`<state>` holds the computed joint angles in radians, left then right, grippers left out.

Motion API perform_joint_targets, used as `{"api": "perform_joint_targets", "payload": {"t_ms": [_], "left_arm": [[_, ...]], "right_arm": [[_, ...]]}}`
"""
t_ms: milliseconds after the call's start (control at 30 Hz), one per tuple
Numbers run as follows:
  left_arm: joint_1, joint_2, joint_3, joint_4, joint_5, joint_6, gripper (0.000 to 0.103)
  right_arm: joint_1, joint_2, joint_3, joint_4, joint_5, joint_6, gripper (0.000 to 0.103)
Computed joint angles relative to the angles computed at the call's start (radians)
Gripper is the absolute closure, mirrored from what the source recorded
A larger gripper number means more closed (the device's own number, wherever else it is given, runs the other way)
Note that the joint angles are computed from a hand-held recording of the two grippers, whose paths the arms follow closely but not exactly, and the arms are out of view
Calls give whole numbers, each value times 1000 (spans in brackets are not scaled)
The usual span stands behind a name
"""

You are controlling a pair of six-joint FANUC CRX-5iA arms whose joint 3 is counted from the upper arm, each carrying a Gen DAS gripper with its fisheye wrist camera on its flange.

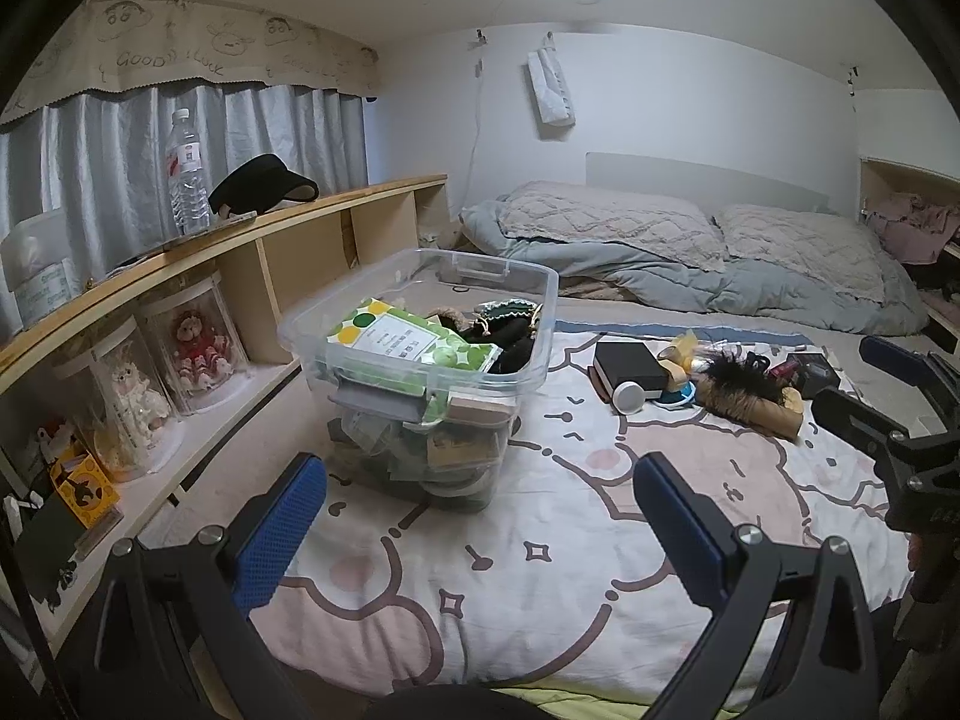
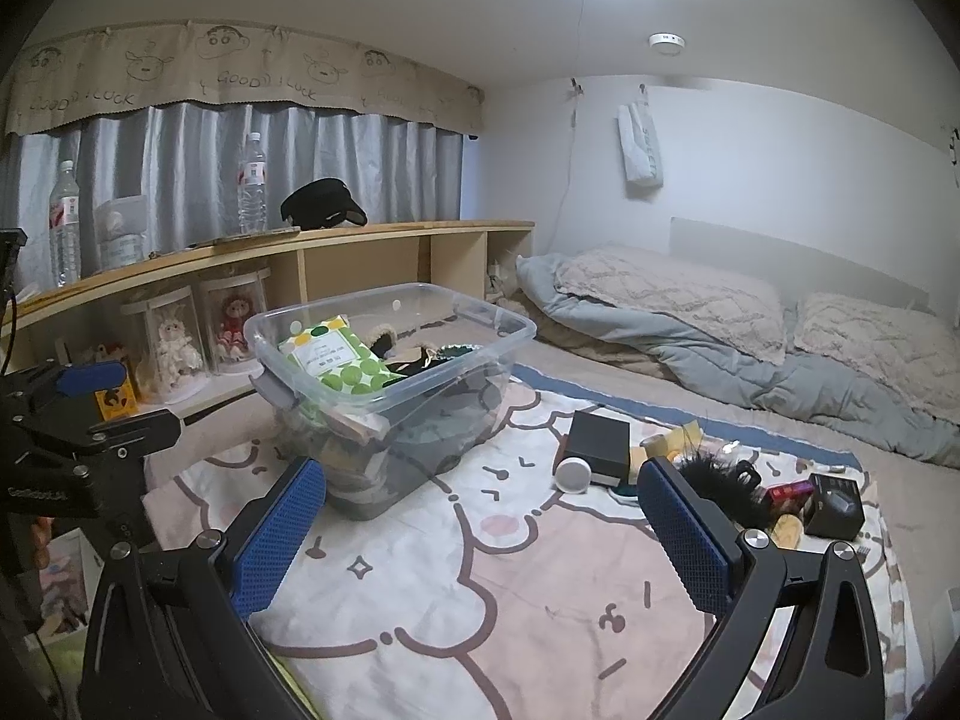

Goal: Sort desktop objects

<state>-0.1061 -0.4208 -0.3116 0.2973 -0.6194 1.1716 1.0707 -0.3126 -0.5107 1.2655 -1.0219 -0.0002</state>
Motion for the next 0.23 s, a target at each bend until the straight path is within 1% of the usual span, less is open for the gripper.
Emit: {"api": "perform_joint_targets", "payload": {"t_ms": [233], "left_arm": [[-4,2,2,0,0,10,0]], "right_arm": [[-2,-1,-1,0,3,1,0]]}}
